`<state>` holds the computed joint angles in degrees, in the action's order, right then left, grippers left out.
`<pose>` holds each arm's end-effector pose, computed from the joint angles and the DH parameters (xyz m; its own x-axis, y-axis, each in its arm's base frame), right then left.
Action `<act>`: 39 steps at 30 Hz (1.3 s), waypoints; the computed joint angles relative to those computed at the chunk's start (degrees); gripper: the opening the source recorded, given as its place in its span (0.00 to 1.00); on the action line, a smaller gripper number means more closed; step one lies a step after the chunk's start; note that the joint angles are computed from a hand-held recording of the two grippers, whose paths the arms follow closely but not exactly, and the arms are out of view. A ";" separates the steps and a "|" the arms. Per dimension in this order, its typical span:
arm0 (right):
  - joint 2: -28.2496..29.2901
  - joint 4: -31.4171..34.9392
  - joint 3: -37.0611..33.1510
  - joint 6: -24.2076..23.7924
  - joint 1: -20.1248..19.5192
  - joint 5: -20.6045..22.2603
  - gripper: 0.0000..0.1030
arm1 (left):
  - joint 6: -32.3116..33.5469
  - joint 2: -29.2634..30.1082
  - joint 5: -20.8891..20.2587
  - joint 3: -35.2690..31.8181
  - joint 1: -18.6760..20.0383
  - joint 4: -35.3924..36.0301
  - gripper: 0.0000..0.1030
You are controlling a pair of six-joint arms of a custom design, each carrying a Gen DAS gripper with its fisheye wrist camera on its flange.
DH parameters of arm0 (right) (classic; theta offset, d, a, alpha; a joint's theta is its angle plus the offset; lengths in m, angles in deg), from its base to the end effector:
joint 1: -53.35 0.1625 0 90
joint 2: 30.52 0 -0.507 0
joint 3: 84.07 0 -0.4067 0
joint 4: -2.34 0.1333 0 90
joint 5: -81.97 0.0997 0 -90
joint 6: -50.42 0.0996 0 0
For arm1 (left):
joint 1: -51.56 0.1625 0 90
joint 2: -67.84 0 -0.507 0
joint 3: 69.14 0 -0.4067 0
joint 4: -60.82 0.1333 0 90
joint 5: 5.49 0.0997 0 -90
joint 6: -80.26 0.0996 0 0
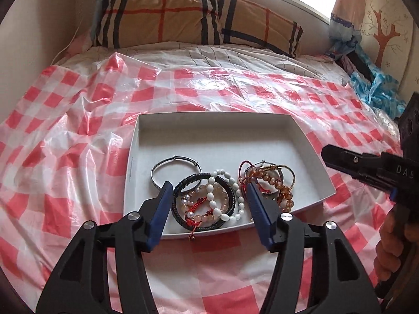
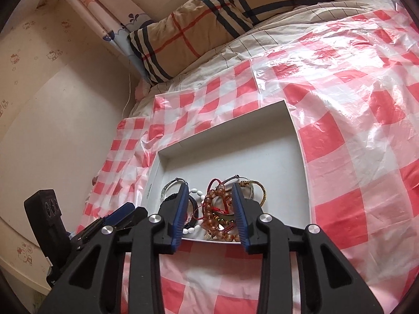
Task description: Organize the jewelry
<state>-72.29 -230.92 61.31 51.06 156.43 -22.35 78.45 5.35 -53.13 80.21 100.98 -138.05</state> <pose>0.2011 -0.3853 0.0943 -0.9814 -0.0572 0.1833 -0.1633 0.7507 -0.6402 -0.0927 -0.4163 0.1752 -0.7442 0.2665 -0.6125 0.5799 0.7129 -0.3943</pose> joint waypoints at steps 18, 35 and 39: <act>1.46 1.50 -1.54 -1.87 2.74 -5.97 0.43 | 1.08 3.89 9.92 2.86 -5.04 -5.22 0.81; 5.62 2.60 -5.71 -7.83 9.62 -22.85 0.59 | -2.42 1.77 8.65 2.45 -4.17 -2.46 0.92; 6.62 2.32 -6.38 -9.75 10.85 -25.63 0.62 | -4.35 0.51 7.64 2.15 -3.48 -0.40 0.92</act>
<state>-65.67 -228.60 54.93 41.31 167.27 -47.98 74.10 5.86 -45.49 82.36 97.50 -138.45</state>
